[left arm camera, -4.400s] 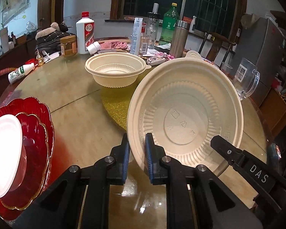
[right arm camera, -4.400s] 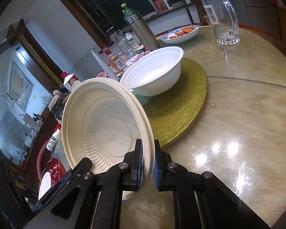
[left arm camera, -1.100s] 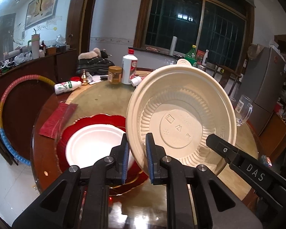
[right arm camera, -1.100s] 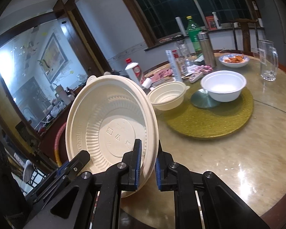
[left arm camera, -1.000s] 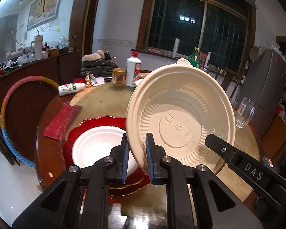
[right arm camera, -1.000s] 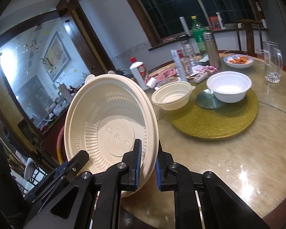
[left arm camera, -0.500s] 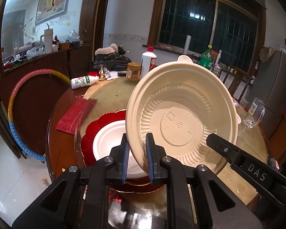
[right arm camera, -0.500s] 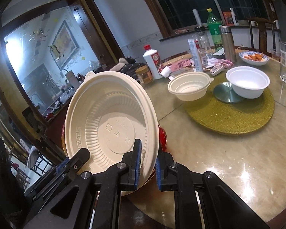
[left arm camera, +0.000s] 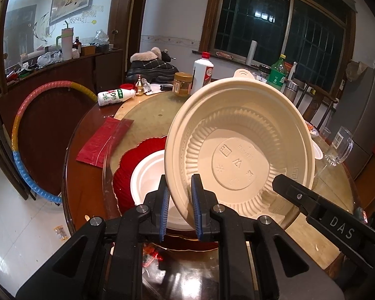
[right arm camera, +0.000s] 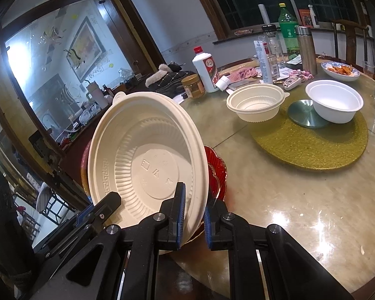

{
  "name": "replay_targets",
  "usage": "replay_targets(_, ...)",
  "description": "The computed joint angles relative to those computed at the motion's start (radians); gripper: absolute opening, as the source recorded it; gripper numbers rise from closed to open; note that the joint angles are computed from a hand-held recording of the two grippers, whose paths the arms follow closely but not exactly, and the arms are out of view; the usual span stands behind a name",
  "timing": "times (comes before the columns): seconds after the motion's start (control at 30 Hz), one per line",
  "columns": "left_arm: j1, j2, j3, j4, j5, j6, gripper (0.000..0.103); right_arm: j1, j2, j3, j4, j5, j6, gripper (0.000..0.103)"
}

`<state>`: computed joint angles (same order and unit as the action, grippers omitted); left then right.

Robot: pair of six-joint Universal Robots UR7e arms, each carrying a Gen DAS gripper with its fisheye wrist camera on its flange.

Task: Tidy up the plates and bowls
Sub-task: 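Lower the beige bowl onto the white bowl in the plates and open both grippers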

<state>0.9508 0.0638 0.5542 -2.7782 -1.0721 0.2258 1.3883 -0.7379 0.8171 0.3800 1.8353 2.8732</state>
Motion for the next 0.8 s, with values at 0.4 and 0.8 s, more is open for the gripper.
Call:
replay_targets(0.4, 0.015, -0.014, -0.001, 0.026, 0.004, -0.034, 0.015, 0.007, 0.070, -0.121, 0.104, -0.028, 0.004, 0.014)
replay_targets(0.8, 0.031, 0.029, -0.107, 0.136, 0.026, -0.074, 0.015, -0.012, 0.174, -0.317, 0.246, -0.077, 0.052, 0.015)
